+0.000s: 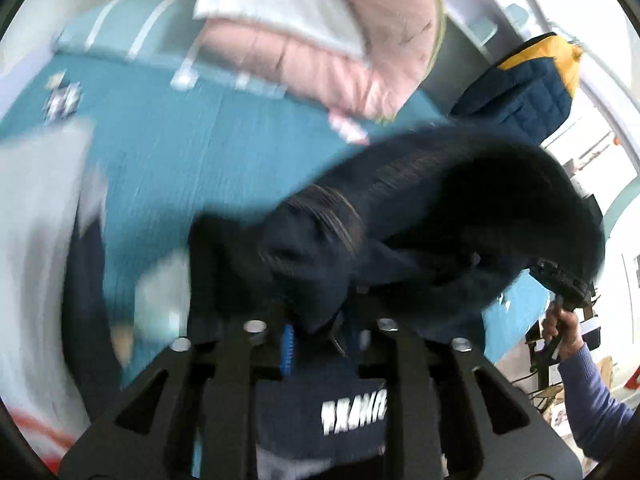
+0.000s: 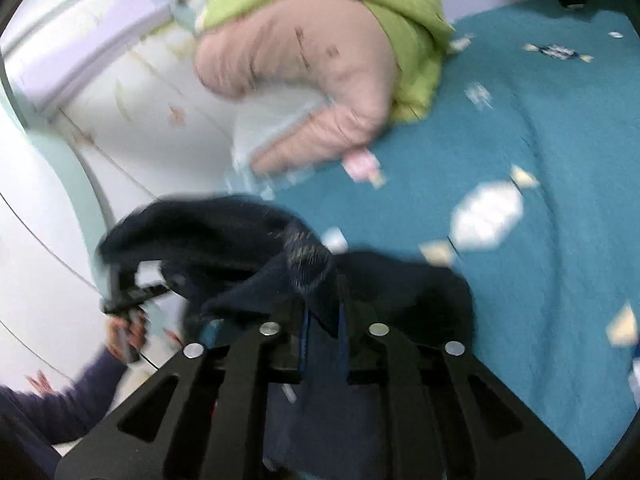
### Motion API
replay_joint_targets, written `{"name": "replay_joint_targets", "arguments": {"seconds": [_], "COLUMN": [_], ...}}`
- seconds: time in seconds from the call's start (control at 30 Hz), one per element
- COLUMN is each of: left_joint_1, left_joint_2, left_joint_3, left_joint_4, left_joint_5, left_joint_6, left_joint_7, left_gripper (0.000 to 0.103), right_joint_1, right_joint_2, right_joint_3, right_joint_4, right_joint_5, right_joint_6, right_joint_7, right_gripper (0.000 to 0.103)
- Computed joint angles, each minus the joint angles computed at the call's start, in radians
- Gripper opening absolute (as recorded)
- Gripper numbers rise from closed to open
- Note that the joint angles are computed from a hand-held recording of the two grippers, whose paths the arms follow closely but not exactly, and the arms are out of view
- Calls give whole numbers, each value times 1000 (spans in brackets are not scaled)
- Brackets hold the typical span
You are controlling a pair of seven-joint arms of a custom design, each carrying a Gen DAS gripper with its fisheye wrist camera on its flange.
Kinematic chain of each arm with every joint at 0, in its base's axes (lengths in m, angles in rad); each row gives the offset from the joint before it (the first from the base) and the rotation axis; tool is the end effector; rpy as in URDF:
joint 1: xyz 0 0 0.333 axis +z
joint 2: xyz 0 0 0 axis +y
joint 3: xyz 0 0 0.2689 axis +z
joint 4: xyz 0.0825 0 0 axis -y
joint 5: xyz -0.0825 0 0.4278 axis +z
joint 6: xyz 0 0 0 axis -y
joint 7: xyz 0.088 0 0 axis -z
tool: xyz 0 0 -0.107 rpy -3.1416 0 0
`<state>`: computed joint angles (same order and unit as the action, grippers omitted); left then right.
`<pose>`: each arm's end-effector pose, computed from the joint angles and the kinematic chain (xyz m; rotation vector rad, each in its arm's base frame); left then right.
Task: Fold large clothes
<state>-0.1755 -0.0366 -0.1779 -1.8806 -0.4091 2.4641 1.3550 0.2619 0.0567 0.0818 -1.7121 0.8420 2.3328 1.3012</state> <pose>0.6009 -0.2223 0.5323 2.1848 -1.9781 1.0729 0.6231 0.2350 0.5558 -1.7187 1.4233 0.2355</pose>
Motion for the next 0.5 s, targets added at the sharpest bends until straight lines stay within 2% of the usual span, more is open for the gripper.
{"name": "replay_joint_targets", "arguments": {"seconds": [0.1, 0.2, 0.23, 0.33, 0.4, 0.5], "left_joint_1": [-10, -34, -43, -60, -62, -67], "left_joint_2": [-78, -153, -183, -271, -345, -404], "left_joint_3": [-8, -12, -11, 5, 15, 24], "left_joint_4": [-107, -200, -238, -335, -382, -413], "left_joint_5": [55, 101, 106, 114, 134, 162], "left_joint_6": [-42, -84, -76, -52, -42, 41], "left_joint_7": [-50, -96, -113, -161, -223, -287], "left_gripper": [36, 53, 62, 71, 72, 73], "right_joint_1": [15, 25, 26, 24, 30, 46], "right_joint_2": [-109, -153, -174, -257, -290, -286], "right_joint_3": [0, 8, 6, -2, -10, -3], "right_joint_4": [-153, -220, -249, -332, -349, -300], "right_joint_5": [-197, -374, -388, -404, -376, -376], "right_joint_6": [-40, -86, -89, -88, -59, -26], "right_joint_7": [139, 285, 308, 402, 413, 409], "right_gripper": [27, 41, 42, 45, 45, 45]}}
